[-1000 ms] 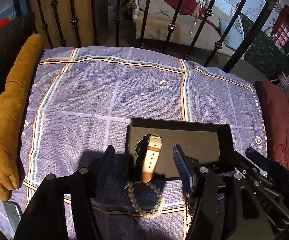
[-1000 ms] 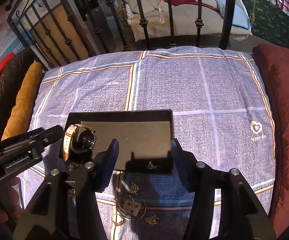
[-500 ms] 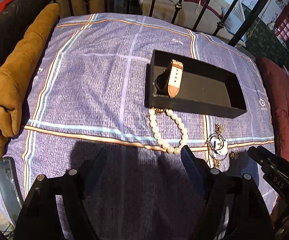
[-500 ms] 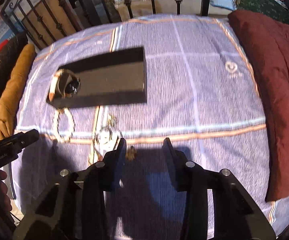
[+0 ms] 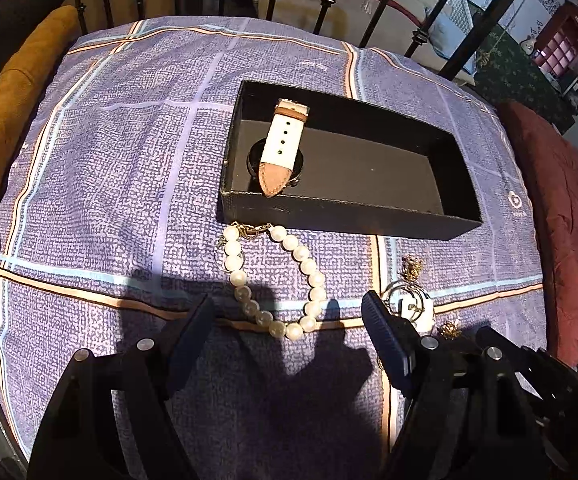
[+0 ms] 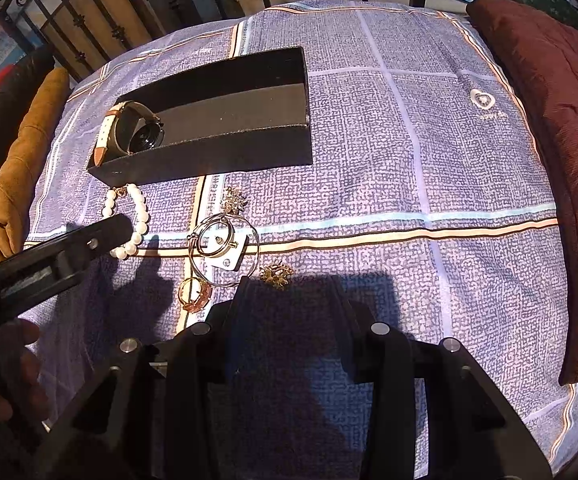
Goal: Organize jewelry
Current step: 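Reach the left gripper to the pearl bracelet and grasp it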
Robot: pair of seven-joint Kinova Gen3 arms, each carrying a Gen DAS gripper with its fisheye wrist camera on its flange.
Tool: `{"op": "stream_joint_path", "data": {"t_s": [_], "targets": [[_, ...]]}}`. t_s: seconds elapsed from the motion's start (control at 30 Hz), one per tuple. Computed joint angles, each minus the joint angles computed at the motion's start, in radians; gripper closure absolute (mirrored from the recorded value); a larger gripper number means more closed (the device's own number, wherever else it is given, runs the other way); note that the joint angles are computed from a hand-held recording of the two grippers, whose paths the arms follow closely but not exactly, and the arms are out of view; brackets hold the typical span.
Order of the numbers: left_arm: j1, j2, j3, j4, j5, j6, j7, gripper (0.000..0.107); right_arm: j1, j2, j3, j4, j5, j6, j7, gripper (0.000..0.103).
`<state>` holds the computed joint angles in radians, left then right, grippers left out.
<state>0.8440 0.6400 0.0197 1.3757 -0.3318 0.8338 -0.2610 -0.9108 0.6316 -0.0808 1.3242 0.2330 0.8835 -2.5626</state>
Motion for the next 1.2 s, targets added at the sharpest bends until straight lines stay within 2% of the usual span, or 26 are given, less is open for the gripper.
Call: {"op": "stream_joint_path", "data": {"t_s": [0.1,0.33,0.47,0.53,0.6,0.67,0.73,0.8,0.87,0.93,1.2], "targets": [[-0.004,0.034,-0.002,-0.038,0.005,0.040,0.003,0.034,0.001,0.000,0.001,0.003,-0.001,-0.004,-0.005,0.064],[0.017,0.123,0.005,-0.189,-0.007,0.219,-0.079,0.034,-0.006,0.019,0.008,-0.004,0.012,-0.006,-0.006,0.064],[0.019,0.127,0.000,-0.205,0.007,0.239,-0.074,0.040,-0.011,0.040,0.010,-0.039,0.021,0.024,0.011,0.064],[0.015,0.115,0.000,-0.184,0.013,0.227,-0.069,0.045,-0.013,0.041,0.011,-0.043,0.022,0.028,0.016,0.070],[0.010,0.101,0.003,-0.164,0.017,0.219,-0.070,0.053,-0.004,0.039,0.003,-0.038,0.013,0.021,0.029,0.086],[0.005,0.085,0.005,-0.137,0.021,0.199,-0.067,0.060,0.001,0.036,0.000,-0.032,0.006,0.011,0.036,0.091],[-0.004,0.060,0.009,-0.095,0.029,0.167,-0.059,0.067,0.009,0.029,-0.004,-0.019,-0.006,-0.005,0.040,0.091],[-0.015,0.035,0.015,-0.057,0.040,0.141,-0.053,0.081,0.010,0.023,-0.003,-0.014,-0.009,-0.011,0.043,0.092],[-0.031,0.007,0.026,-0.011,0.055,0.099,-0.052,0.086,0.009,0.015,-0.002,-0.010,-0.008,-0.015,0.046,0.092],[-0.042,-0.018,0.037,0.024,0.070,0.068,-0.055,0.098,0.013,0.003,-0.005,0.000,-0.013,-0.024,0.051,0.092],[-0.023,-0.082,0.036,0.085,0.047,0.021,-0.013,0.098,0.014,-0.023,-0.007,0.014,-0.013,-0.032,0.057,0.092]]}}
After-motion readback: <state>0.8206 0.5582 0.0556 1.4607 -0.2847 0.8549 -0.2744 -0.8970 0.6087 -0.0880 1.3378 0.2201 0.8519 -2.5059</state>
